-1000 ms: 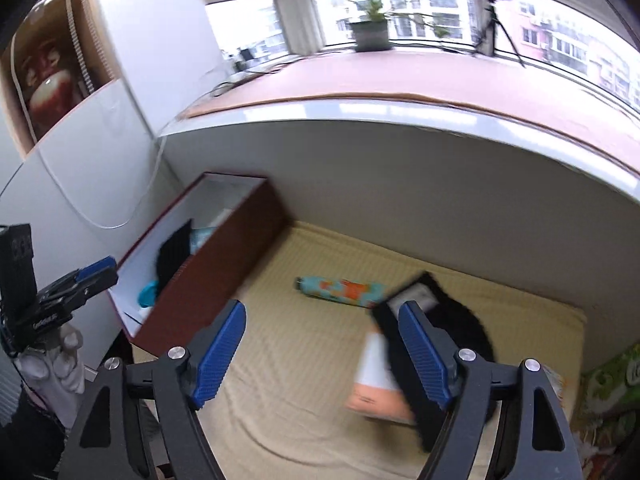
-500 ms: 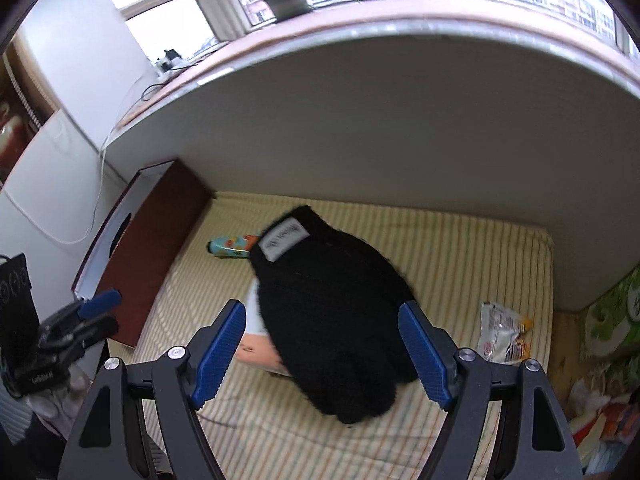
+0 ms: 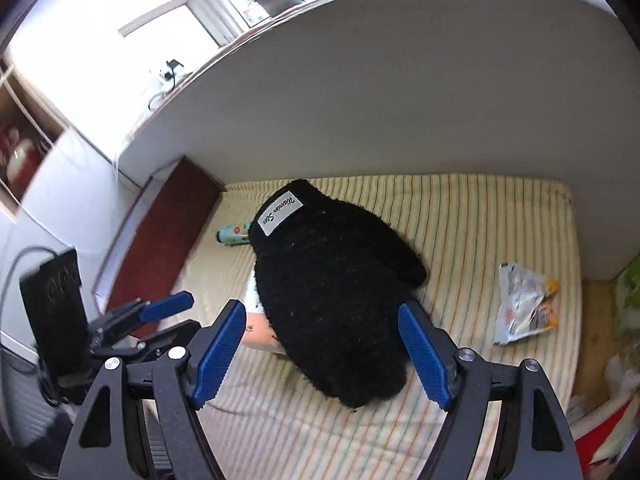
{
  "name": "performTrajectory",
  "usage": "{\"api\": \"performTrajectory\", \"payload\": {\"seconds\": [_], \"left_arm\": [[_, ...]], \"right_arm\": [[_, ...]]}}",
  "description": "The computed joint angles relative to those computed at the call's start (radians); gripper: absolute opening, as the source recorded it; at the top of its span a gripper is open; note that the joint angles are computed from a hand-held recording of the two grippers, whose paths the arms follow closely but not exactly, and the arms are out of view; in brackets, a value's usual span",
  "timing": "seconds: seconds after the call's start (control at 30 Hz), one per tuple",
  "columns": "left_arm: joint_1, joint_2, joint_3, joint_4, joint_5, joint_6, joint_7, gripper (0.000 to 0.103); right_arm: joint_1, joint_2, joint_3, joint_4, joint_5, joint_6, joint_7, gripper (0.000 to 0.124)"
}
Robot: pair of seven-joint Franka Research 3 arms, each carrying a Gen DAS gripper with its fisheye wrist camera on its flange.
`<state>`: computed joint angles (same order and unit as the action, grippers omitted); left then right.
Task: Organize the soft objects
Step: 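Move both tools down to the black knit glove on the tissue pack, then close both grippers on the black knit glove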
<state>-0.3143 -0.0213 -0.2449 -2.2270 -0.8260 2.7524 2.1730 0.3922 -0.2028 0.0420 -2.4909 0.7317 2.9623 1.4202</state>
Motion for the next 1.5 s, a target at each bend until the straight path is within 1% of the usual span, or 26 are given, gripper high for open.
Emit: {"api": "performTrajectory", "payload": {"seconds": [0.03,0.1,0.2,0.27,0.3,0.37,0.4,0.47,0.5,0.57,0.63,0.7,0.83,0.9,0.97,1.03,1.1,1.17,1.27,1.3,1.37,1.43,1.5], "left_arm": [[0.0,0.004,0.0,0.004,-0.003,-0.003,-0.003,0.06],[0.0,0.01,-0.003,0.01,-0.001,-0.006,-0.007,0.06],[0.0,0.019,-0.01,0.02,0.016,-0.016,-0.02,0.06],[-0.002,0.025,-0.017,0.032,0.019,-0.029,-0.032,0.06],[-0.002,0.029,-0.019,0.039,0.016,-0.037,-0.034,0.06],[-0.004,0.034,-0.026,0.05,0.023,-0.042,-0.039,0.06],[-0.006,0.036,-0.029,0.052,0.028,-0.038,-0.039,0.06],[-0.01,0.044,-0.035,0.06,0.058,-0.028,-0.063,0.06],[-0.01,0.049,-0.037,0.065,0.064,-0.031,-0.071,0.06],[-0.008,0.054,-0.041,0.072,0.085,-0.045,-0.097,0.06],[-0.005,0.073,-0.043,0.092,0.11,-0.057,-0.117,0.06],[-0.004,0.09,-0.05,0.107,0.143,-0.059,-0.152,0.065],[0.006,0.135,-0.068,0.146,0.17,-0.07,-0.2,0.065],[0.008,0.146,-0.078,0.152,0.193,-0.056,-0.225,0.068],[0.014,0.159,-0.089,0.16,0.206,-0.046,-0.225,0.071],[0.011,0.172,-0.098,0.172,0.235,-0.032,-0.247,0.071],[0.014,0.177,-0.107,0.176,0.252,-0.027,-0.259,0.071],[0.009,0.191,-0.112,0.188,0.29,-0.013,-0.283,0.071],[0.017,0.207,-0.128,0.2,0.302,0.008,-0.29,0.071],[0.02,0.22,-0.134,0.209,0.302,0.013,-0.289,0.069],[0.04,0.225,-0.154,0.215,0.275,0.017,-0.264,0.069],[0.038,0.245,-0.162,0.23,0.278,0.032,-0.275,0.066],[0.045,0.248,-0.169,0.231,0.282,0.04,-0.28,0.054]], "right_arm": [[-0.01,0.009,0.006,0.008,-0.023,-0.003,0.014,0.075],[-0.007,0.029,-0.003,0.026,-0.012,-0.001,0.003,0.075],[0.015,0.073,-0.037,0.068,0.108,0.0,-0.11,0.075],[0.003,0.106,-0.036,0.099,0.171,-0.001,-0.163,0.075],[-0.005,0.127,-0.038,0.123,0.21,-0.019,-0.201,0.075],[-0.033,0.168,-0.028,0.166,0.234,-0.066,-0.232,0.075],[-0.048,0.182,-0.019,0.178,0.229,-0.073,-0.228,0.075],[-0.071,0.21,-0.003,0.207,0.262,-0.095,-0.259,0.075],[-0.085,0.227,0.001,0.229,0.318,-0.122,-0.302,0.075],[-0.107,0.244,0.012,0.25,0.374,-0.155,-0.348,0.075],[-0.12,0.258,0.021,0.265,0.375,-0.158,-0.354,0.075],[-0.134,0.271,0.027,0.281,0.389,-0.171,-0.371,0.075],[-0.158,0.289,0.031,0.302,0.415,-0.2,-0.397,0.075],[-0.171,0.306,0.03,0.316,0.42,-0.231,-0.4,0.075],[-0.178,0.312,0.03,0.316,0.41,-0.231,-0.39,0.075],[-0.191,0.321,0.031,0.322,0.433,-0.254,-0.406,0.075],[-0.202,0.331,0.037,0.328,0.486,-0.286,-0.44,0.075],[-0.204,0.337,0.041,0.332,0.505,-0.306,-0.454,0.076],[-0.205,0.33,0.047,0.326,0.548,-0.338,-0.493,0.076],[-0.205,0.328,0.046,0.325,0.562,-0.351,-0.497,0.076],[-0.199,0.321,0.045,0.318,0.561,-0.36,-0.488,0.076],[-0.184,0.309,0.045,0.305,0.518,-0.343,-0.446,0.075],[-0.163,0.294,0.051,0.29,0.47,-0.31,-0.41,0.074]]}}
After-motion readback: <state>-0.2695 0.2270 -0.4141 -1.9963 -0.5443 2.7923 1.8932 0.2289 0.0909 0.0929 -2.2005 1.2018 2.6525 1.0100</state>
